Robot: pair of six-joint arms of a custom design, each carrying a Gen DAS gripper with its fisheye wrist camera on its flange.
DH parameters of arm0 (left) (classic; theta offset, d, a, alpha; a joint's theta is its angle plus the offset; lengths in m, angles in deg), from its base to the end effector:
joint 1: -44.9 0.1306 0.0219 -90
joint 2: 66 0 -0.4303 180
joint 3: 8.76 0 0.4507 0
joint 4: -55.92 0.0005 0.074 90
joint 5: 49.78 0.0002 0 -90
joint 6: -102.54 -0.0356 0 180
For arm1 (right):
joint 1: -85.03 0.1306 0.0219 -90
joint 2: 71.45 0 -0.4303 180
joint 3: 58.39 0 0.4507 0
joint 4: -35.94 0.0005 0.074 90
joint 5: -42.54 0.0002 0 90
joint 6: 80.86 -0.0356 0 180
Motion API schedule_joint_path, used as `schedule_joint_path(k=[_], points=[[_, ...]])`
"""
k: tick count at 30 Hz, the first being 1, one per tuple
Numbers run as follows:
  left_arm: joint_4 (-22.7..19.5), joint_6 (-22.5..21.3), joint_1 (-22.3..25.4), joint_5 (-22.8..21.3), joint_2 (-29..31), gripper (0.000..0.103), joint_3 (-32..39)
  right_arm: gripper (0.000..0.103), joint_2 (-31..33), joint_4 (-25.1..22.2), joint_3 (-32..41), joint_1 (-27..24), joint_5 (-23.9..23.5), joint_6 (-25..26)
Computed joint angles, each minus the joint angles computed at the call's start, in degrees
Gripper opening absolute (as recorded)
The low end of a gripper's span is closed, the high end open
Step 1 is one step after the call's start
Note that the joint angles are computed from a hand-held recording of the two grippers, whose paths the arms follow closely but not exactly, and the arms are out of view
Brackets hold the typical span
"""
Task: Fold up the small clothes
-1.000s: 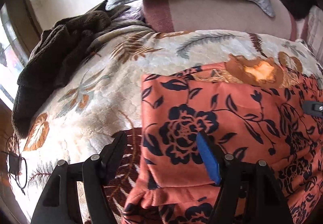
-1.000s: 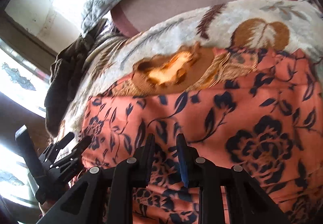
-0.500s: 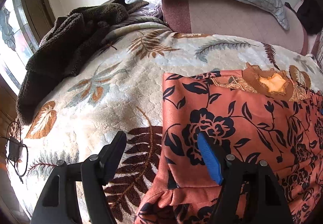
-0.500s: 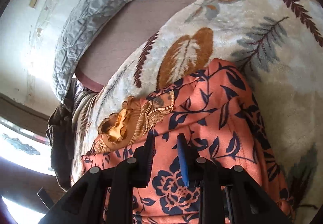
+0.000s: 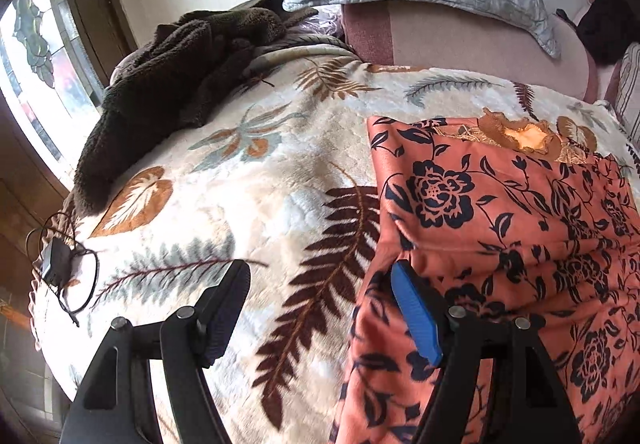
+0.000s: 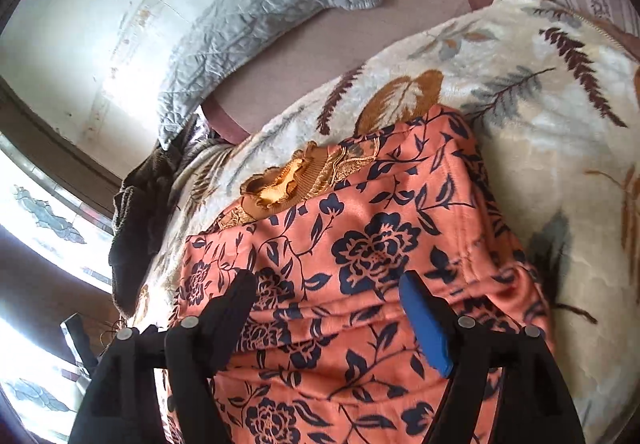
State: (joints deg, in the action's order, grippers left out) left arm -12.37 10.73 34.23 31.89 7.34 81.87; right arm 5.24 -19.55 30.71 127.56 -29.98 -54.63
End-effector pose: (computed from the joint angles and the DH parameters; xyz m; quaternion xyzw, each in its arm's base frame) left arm 0.3914 -0.0690 0.5918 0.0781 0.9372 0.0425 0.3372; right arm 0.3331 0.2903 0.5723 0.2266 0.8800 0.2313 0.3475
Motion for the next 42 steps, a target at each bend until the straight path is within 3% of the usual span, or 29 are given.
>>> schedule_joint_path(k=[3, 7, 12, 16, 19, 21, 24, 26, 27, 29, 32, 35, 37, 40, 42], points=[[-0.8, 0.5, 2.1, 0.6, -5.4, 0.074, -4.2, 0.078, -3.6, -3.1, -2.0, 4.2, 3.6, -1.2], [-3.7, 0.3, 4.3, 1.5, -11.9, 0.074, -8.6, 0.078, -7.3, -11.7, -3.1, 9.6, 8.9, -5.3], [-10.2, 0.6, 6.8, 6.9, -17.1, 0.08, -10.9, 0.078, -10.8, -21.5, -5.4, 16.3, 9.0, -15.0], [-16.2, 1.5, 8.7, 10.5, -17.9, 0.08, -11.5, 0.078, -12.7, -22.7, -9.3, 19.2, 3.1, -23.1], [-18.3, 2.0, 8.6, 9.1, -18.1, 0.08, -11.7, 0.078, -12.7, -21.2, -11.9, 20.9, 0.3, -26.8], [-19.3, 1.9, 10.0, 10.5, -18.1, 0.08, -11.4, 0.078, -11.8, -20.5, -13.1, 20.8, -3.5, -29.1], [-19.9, 1.0, 12.8, 12.3, -18.3, 0.079, -10.6, 0.076, -10.6, -20.5, -13.7, 21.8, -3.2, -31.8], [-20.0, -0.7, 14.2, 12.2, -18.6, 0.071, -10.2, 0.066, -9.2, -23.0, -12.4, 22.6, -2.2, -31.5], [-20.4, -1.7, 15.0, 12.5, -18.5, 0.062, -10.0, 0.06, -8.6, -24.4, -11.7, 22.9, -2.0, -31.1], [-21.4, -3.5, 16.2, 12.7, -18.4, 0.052, -10.0, 0.036, -9.1, -24.8, -11.9, 23.9, -1.2, -30.9], [-22.3, -4.9, 18.1, 13.3, -19.1, 0.048, -11.1, 0.028, -10.6, -23.8, -12.8, 24.5, -0.5, -31.3], [-25.0, -6.2, 18.6, 16.1, -19.1, 0.054, -12.0, 0.031, -11.4, -23.6, -13.4, 24.3, -1.6, -32.1], [-26.4, -7.4, 17.7, 17.6, -19.2, 0.074, -12.5, 0.034, -11.0, -24.7, -12.7, 23.6, -3.2, -32.3], [-24.8, -6.8, 14.6, 14.7, -19.7, 0.078, -13.7, 0.07, -10.0, -25.0, -12.0, 22.8, -5.9, -31.6], [-25.1, -6.7, 13.7, 15.4, -19.0, 0.078, -14.1, 0.069, -9.6, -25.2, -11.8, 23.5, -4.1, -31.5]])
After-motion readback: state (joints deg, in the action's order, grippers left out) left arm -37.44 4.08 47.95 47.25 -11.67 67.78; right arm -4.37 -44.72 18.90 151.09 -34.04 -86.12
